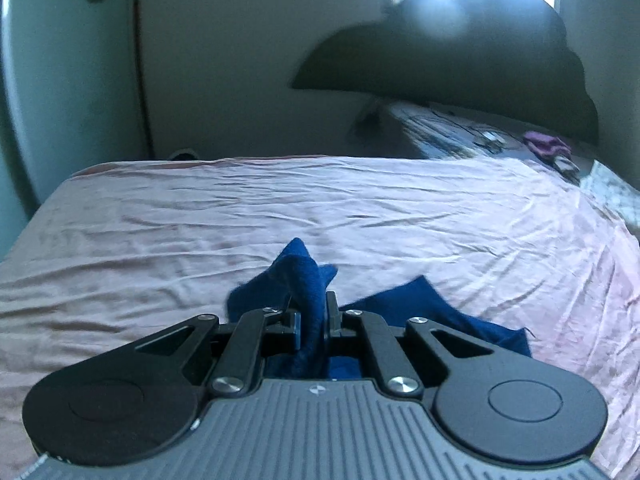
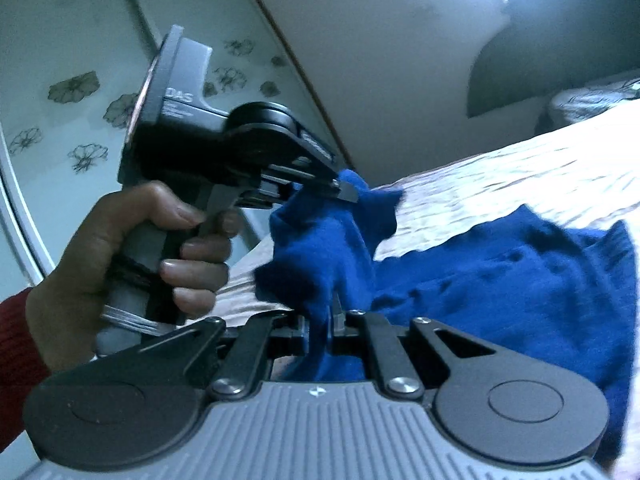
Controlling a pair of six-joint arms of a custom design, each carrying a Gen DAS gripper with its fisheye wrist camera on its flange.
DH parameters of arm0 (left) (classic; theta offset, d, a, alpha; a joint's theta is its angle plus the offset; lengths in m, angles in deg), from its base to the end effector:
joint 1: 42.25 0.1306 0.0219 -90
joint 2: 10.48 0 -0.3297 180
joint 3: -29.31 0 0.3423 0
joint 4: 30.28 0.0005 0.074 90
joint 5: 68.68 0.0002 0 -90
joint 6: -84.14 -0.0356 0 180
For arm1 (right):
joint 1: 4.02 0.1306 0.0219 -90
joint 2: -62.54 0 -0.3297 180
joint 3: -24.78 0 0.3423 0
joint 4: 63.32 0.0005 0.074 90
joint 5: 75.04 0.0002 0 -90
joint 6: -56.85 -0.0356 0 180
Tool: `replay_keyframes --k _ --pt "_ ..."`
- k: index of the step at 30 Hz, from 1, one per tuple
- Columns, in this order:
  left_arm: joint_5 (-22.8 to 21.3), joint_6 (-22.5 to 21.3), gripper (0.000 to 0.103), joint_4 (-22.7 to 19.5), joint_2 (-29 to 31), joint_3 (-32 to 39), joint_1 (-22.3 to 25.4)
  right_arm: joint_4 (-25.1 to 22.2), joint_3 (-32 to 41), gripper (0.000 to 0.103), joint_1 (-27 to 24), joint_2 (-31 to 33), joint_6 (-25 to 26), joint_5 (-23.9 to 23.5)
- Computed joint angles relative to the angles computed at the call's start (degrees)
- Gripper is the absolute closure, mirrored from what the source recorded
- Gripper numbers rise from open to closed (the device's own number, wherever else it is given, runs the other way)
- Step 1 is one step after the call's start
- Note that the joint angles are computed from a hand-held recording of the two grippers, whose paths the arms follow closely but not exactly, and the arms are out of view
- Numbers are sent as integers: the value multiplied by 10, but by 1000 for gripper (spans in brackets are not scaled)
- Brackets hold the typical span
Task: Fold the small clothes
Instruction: 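Lift the side edge with both tools and fold it over the rest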
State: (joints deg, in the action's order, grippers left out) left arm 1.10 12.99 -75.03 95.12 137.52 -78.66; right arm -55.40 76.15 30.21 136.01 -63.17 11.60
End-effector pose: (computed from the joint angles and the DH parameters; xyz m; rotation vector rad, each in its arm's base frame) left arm 0.4352 -0.3063 0.3915 0.1673 2.2478 -0.1075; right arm 0.2896 0.1990 0.2909 -0.1132 1.8979 0.8344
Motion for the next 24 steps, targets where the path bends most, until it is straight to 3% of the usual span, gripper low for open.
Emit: replay_keyframes --k 11,24 --pt "4 7 95 -6 81 69 -37 -9 -43 97 -53 -34 -14 -7" --pt "23 3 95 -1 136 132 -68 -30 -73 97 -69 -79 -10 31"
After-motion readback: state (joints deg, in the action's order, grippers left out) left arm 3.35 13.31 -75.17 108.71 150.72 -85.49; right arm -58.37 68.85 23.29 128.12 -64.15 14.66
